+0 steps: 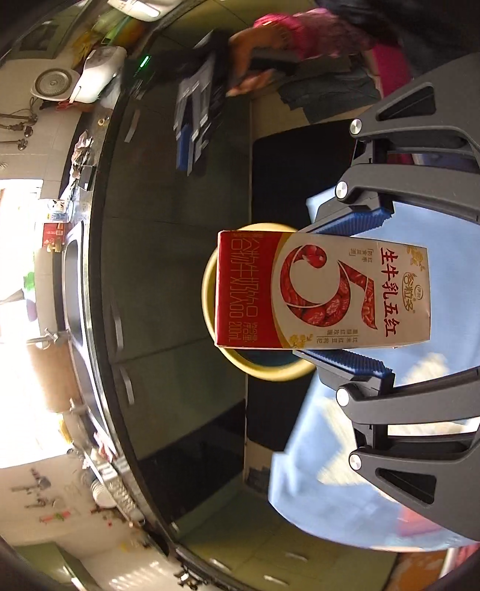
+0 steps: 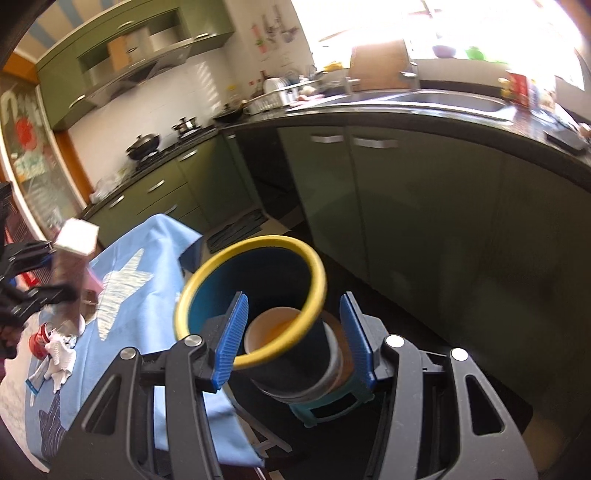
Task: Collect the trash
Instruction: 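Carry the milk carton over the bin and open the left gripper, then grasp the brown plastic tray with the right gripper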
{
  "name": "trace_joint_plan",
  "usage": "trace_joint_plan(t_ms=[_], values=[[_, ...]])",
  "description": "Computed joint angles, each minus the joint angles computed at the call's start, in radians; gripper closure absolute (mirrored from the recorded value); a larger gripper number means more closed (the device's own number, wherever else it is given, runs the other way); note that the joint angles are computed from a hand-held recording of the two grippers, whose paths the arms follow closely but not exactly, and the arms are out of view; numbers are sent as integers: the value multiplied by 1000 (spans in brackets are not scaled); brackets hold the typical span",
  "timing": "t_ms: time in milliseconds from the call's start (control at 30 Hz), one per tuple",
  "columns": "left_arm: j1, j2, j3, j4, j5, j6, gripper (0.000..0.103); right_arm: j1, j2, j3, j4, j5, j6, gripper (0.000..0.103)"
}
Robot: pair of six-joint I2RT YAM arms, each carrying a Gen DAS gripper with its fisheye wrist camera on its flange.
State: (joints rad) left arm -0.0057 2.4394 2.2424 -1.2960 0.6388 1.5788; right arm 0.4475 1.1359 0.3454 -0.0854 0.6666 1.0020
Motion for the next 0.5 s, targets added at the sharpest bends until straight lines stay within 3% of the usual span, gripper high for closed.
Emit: trace_joint_plan(t_ms=[167,233,367,500], values=[[-152,50,-35,203,-65,-221,48,-25,-69,-65,-17,-15,38,53],[-179,69,-31,257,-74,-279,32,-39,-67,-80,6,-29,34,52],[-169,105,41,223,-33,-331,26,-67,-19,-83,80,-66,3,51],[-94,62,-2,229,44,-318,23,-73,65,-66,161,-101,-25,51]])
